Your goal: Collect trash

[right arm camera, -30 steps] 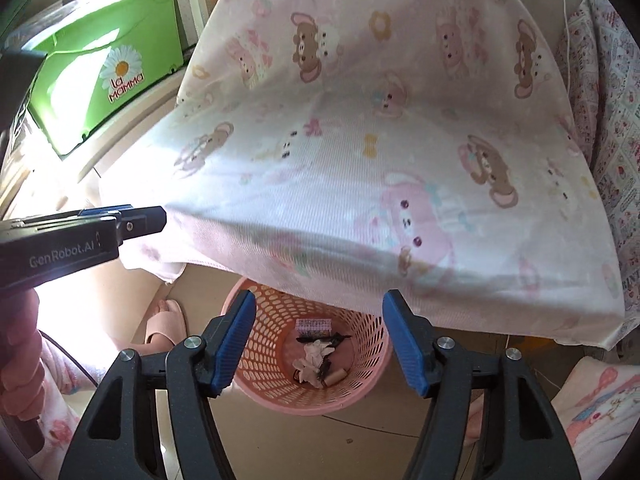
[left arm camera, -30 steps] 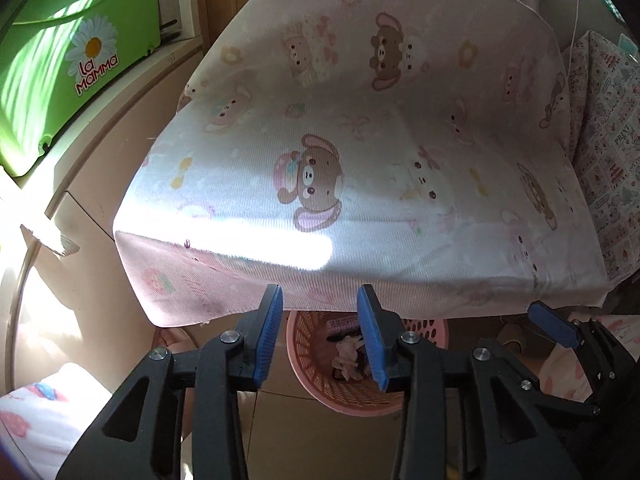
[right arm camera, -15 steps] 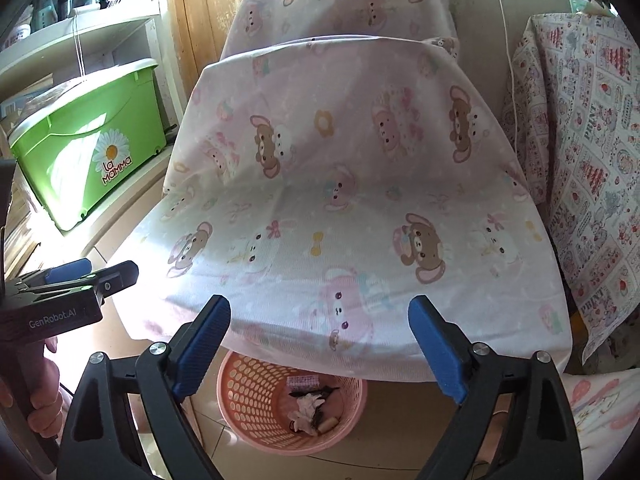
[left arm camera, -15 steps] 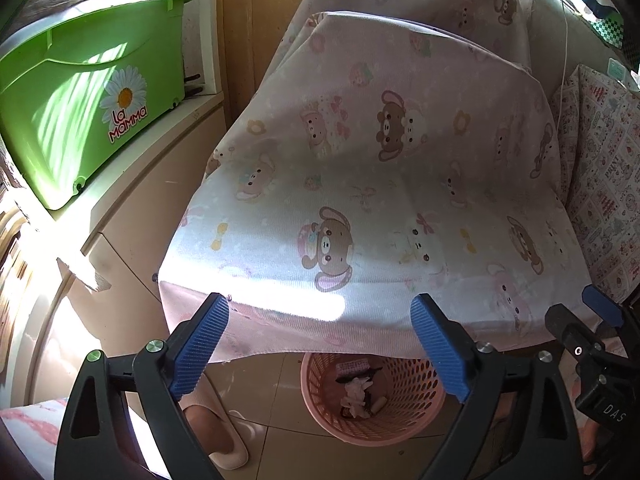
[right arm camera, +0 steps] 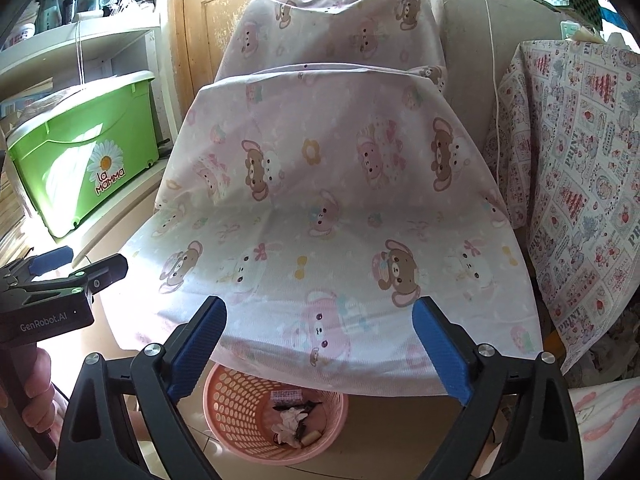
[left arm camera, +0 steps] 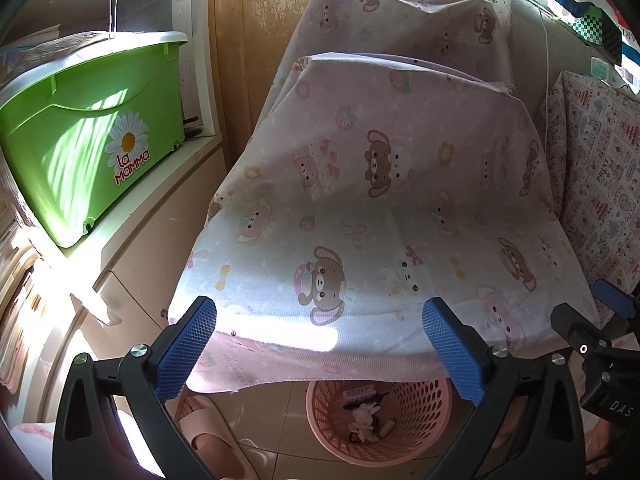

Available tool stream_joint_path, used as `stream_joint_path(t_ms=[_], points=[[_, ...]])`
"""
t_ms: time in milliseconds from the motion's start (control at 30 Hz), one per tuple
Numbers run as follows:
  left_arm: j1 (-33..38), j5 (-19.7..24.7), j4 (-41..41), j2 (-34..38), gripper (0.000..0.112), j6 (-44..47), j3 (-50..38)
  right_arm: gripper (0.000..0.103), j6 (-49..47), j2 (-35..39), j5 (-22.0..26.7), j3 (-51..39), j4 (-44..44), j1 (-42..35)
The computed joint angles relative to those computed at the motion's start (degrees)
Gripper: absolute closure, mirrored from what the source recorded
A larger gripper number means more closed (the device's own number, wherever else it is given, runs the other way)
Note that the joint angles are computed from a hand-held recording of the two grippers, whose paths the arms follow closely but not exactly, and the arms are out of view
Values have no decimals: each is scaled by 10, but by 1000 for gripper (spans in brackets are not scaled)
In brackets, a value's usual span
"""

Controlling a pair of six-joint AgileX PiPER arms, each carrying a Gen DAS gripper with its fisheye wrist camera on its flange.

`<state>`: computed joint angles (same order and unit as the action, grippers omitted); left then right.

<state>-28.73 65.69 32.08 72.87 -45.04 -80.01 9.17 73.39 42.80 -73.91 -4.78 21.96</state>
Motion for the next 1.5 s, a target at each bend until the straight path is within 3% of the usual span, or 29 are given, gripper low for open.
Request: stream_joint_path(t_ms=[733, 1500], points=[[-43, 18, 64, 20, 10, -32, -7, 8, 11, -5, -3, 2, -16, -1], [-41, 16, 58, 23, 10, -25, -6, 8, 9, -5, -3, 2, -7, -5]])
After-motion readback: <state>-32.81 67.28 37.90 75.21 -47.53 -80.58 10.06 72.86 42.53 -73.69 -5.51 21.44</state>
